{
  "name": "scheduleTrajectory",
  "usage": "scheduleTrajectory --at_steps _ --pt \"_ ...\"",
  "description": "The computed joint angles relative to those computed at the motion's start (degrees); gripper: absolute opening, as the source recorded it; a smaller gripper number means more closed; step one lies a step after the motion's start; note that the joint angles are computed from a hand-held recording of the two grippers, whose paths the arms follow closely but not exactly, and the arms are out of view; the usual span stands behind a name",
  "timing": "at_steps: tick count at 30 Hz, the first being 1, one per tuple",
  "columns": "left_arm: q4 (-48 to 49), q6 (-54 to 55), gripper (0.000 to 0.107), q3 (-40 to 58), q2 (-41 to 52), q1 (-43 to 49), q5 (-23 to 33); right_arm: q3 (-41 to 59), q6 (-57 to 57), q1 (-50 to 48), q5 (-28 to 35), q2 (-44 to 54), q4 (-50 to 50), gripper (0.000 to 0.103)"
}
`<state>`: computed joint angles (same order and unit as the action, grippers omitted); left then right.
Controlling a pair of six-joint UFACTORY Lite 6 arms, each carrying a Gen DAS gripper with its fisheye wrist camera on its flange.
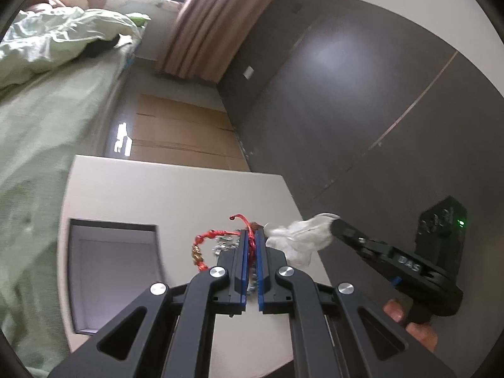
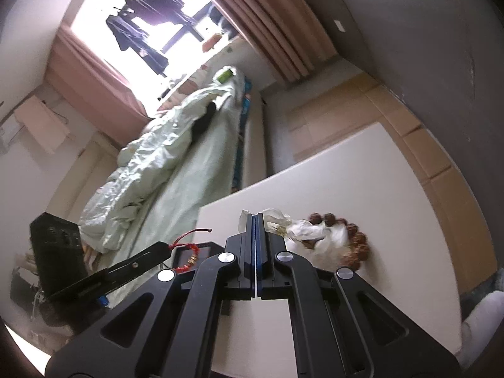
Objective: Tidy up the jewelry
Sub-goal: 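Grasp the red string with the left gripper while the right gripper grasps the white tissue, then drop the red string into the black box with the left gripper while the right gripper releases the tissue there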
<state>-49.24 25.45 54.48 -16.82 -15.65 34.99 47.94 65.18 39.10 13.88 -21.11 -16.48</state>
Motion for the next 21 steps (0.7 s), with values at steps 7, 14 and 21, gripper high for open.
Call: scheduleTrajectory --at_steps 7,14,21 --pt "0.8 2.6 0.002 -1.8 -2.5 7.9 2.9 3.5 14.7 4.5 -2.2 3.9 -14.1 0.002" --pt "3.7 3.1 0.007 -4.2 -2.3 12.5 2.9 6.9 32.1 7.9 -5.0 8.6 -30.8 0.002" --pt "0.6 6.4 0.074 -5.9 -6.8 18.4 3.1 12.5 56.8 11.9 -7.8 16.4 -53.8 0.002"
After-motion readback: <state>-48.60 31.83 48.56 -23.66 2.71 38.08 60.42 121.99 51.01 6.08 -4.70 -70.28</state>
